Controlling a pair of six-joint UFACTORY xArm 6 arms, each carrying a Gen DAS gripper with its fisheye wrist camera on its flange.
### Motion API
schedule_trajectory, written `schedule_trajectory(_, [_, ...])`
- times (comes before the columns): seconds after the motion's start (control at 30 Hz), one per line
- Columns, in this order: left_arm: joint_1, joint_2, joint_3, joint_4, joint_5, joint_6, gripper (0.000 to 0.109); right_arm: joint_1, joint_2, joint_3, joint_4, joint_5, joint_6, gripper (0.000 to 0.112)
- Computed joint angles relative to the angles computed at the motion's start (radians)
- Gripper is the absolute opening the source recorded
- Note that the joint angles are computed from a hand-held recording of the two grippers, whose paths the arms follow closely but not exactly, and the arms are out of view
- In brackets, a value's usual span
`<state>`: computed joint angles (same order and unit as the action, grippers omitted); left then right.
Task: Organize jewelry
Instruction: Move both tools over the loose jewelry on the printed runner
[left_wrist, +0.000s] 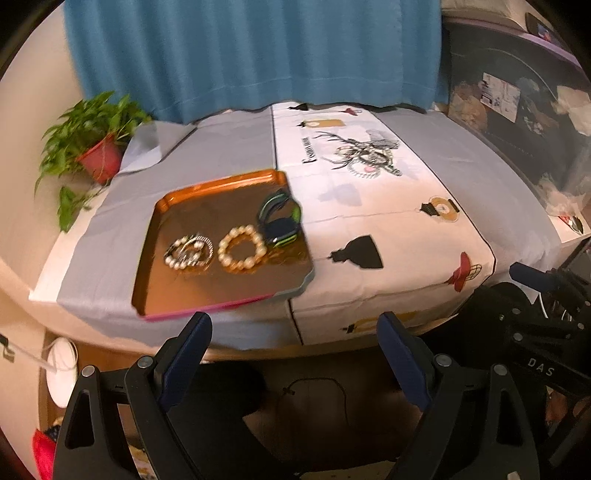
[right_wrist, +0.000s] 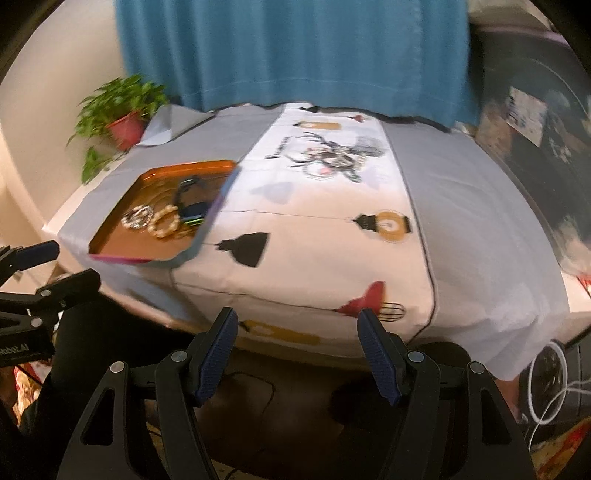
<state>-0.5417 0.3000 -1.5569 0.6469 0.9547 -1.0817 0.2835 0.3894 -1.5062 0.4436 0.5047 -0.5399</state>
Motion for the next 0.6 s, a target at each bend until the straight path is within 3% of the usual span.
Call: schedule_trajectory(0.6, [0.038,0.319,-0.451,-0.109,0.076,0.228,0.089,-0.092,0.226,-0.288,-0.079,0.094,0.132,0.068])
